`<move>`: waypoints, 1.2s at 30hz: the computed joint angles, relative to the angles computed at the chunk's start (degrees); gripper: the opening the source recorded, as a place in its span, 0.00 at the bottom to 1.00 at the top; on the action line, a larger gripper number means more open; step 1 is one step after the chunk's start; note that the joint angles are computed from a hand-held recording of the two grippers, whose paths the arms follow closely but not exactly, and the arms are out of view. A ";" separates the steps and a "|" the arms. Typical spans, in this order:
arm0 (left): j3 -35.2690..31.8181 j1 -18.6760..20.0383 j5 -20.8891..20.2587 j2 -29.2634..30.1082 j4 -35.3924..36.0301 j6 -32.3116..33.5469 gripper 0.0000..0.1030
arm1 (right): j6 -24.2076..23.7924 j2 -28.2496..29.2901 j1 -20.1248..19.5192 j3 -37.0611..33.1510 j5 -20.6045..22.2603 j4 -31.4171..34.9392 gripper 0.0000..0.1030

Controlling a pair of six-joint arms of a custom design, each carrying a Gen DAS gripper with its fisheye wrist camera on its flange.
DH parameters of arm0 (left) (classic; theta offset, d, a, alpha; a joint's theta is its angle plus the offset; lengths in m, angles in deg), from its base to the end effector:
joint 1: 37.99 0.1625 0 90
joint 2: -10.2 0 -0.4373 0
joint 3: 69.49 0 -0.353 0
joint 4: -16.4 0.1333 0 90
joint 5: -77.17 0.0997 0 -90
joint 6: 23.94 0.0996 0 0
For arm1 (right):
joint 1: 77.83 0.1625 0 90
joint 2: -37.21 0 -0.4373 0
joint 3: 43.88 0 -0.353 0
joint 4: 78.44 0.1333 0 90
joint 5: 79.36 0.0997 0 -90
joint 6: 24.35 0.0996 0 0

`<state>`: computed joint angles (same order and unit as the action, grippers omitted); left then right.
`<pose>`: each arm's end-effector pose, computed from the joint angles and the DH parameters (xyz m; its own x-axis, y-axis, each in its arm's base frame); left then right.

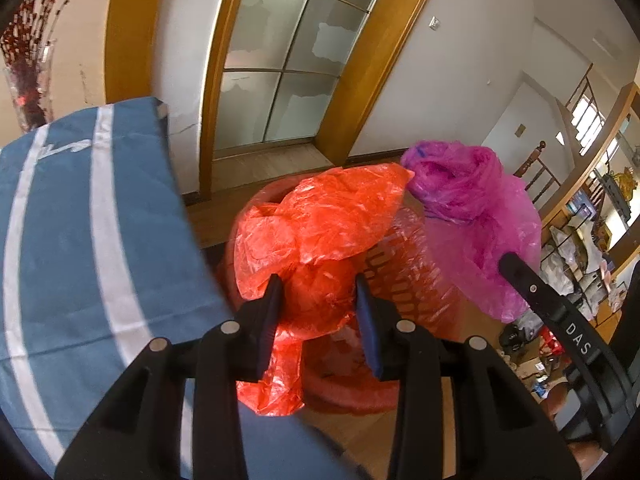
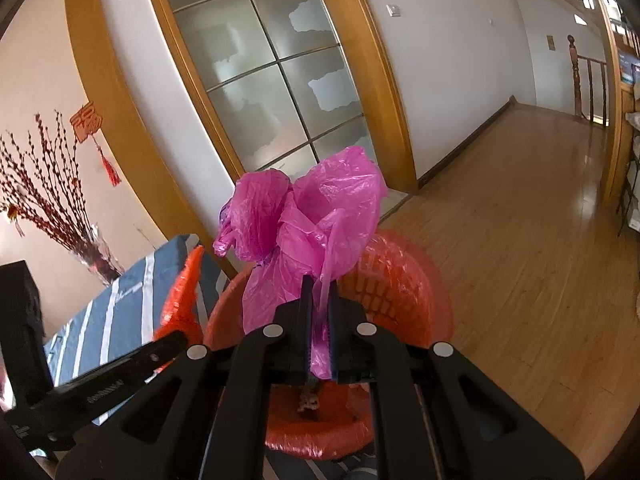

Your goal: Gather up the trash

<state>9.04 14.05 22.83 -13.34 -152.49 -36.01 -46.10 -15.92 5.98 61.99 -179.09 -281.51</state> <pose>-0.2965 -0.6912 0.0144 -0.8861 0.1559 -0.4365 0.3856 0.7705 -0.5076 0.0499 -0.6197 0.2694 -0.9152 0.0519 0.3997 -0.3077 0.5506 -0.7760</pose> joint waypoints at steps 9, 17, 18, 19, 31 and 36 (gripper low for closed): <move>0.76 1.17 2.65 -0.33 1.33 -2.63 0.62 | 2.38 -0.54 -1.46 0.54 0.47 0.56 0.49; 15.36 -0.64 9.80 -7.00 -8.92 -3.09 0.75 | -0.63 -2.96 -0.83 7.53 -1.47 -7.96 0.77; 17.86 -1.20 11.13 -8.06 -11.20 -2.93 0.78 | -1.22 -3.08 -0.57 8.32 -1.80 -9.13 0.80; 20.57 -1.90 12.62 -9.17 -13.77 -2.78 0.79 | -2.05 -3.14 -0.22 9.21 -2.29 -10.58 0.80; 40.96 -13.00 32.46 -14.01 -32.33 -4.68 0.96 | -15.01 1.01 6.26 19.91 -9.01 -32.98 0.93; 46.17 -16.67 37.91 -14.44 -31.89 -9.50 0.96 | -19.36 3.59 8.65 22.06 -12.44 -41.50 0.95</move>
<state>55.21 -2.62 60.74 -27.78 -184.38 -45.51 -65.47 -12.33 14.62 84.05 -191.52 -323.01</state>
